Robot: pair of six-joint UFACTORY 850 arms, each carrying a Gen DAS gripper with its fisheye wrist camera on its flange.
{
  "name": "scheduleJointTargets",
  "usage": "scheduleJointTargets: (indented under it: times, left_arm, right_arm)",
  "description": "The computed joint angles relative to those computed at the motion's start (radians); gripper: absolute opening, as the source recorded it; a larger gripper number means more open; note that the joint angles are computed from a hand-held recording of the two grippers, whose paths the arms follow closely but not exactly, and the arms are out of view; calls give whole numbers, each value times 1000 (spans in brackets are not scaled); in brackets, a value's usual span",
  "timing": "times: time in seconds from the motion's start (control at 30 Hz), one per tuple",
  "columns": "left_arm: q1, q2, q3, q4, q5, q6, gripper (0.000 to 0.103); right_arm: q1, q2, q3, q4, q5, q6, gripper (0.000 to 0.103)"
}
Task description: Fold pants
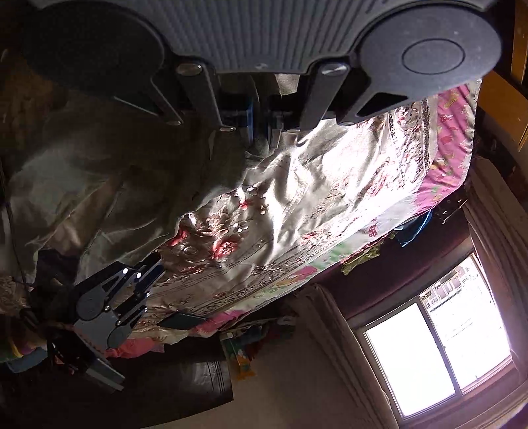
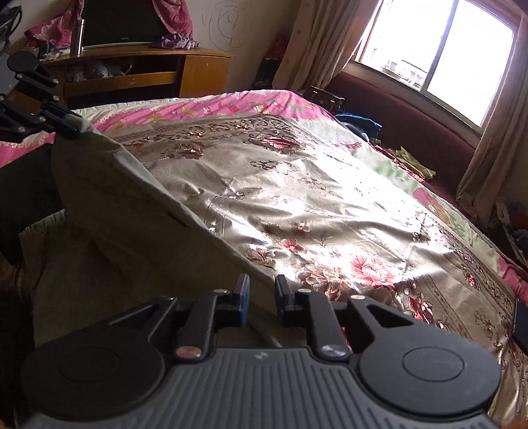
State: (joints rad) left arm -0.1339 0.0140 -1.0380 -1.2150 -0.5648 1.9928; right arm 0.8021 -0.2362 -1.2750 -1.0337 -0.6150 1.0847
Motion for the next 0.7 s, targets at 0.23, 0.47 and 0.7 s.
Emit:
scheduleJointTargets:
  times: [0.23, 0.47, 0.7]
  left_arm:
    - [8, -11, 1, -5, 7, -10, 23]
    - [7, 10, 11, -16, 15, 0, 23]
    - [1, -6, 3, -61, 66, 47, 23]
  right_arm:
    - [-13, -28, 14, 164, 62, -343, 47]
    - [-14, -129, -22, -41, -16, -247, 53]
    - [-44, -144, -98, 83, -88, -319, 0]
